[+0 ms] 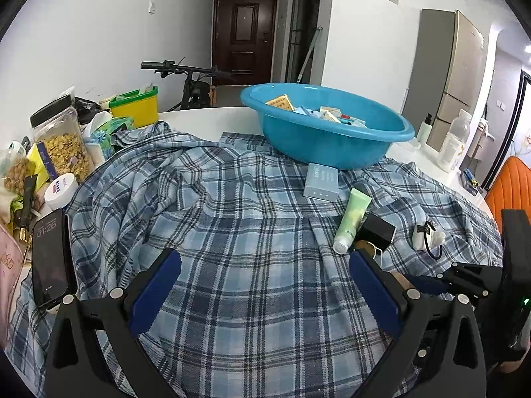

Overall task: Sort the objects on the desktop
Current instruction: 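Grasp the black square box with the left gripper while the right gripper holds the sponge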

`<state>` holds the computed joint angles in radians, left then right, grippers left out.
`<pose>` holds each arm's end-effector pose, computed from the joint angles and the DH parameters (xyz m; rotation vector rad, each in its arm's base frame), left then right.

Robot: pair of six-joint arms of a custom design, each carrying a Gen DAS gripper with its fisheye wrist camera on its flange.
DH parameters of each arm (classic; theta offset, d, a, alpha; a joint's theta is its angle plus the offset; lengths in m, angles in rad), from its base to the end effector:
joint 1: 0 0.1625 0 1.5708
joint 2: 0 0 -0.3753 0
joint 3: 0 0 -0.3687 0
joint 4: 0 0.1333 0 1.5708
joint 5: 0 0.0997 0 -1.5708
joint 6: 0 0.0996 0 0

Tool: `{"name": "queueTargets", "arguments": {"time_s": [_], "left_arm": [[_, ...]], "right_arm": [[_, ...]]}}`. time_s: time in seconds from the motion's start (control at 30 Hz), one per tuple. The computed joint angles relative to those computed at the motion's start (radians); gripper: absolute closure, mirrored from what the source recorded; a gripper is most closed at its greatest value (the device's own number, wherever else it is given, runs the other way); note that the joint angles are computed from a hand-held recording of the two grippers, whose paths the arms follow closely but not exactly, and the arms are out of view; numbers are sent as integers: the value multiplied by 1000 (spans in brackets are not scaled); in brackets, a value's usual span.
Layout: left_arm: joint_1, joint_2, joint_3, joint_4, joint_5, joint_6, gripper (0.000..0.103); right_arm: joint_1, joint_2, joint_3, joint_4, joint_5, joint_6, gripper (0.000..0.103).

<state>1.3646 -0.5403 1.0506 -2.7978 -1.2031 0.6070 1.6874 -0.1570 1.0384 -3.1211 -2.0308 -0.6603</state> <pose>0.0059 -0.7979 0.1709 0.8369 2.3882 -0.8331 0.1744 -0.7234 -0.0715 0.7433 -2.3426 0.6660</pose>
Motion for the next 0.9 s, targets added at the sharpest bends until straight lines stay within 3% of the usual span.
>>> {"name": "queueTargets", "arguments": {"time_s": [0.17,0.5,0.67,0.9], "left_arm": [[-2,10,-2,8,-13,21,0],[-26,59,-31,92,-126,86,0],[-41,124,-137,219,-198,171,0],[-49,265,-376,437,-134,170,0]], "right_arm": [[-3,-55,78,-88,23,-12,61],[-46,-173,233,-279,25,3,61],[-75,-216,293,-304,74,6,61],[-97,-237,330,-341,122,8,61]]}}
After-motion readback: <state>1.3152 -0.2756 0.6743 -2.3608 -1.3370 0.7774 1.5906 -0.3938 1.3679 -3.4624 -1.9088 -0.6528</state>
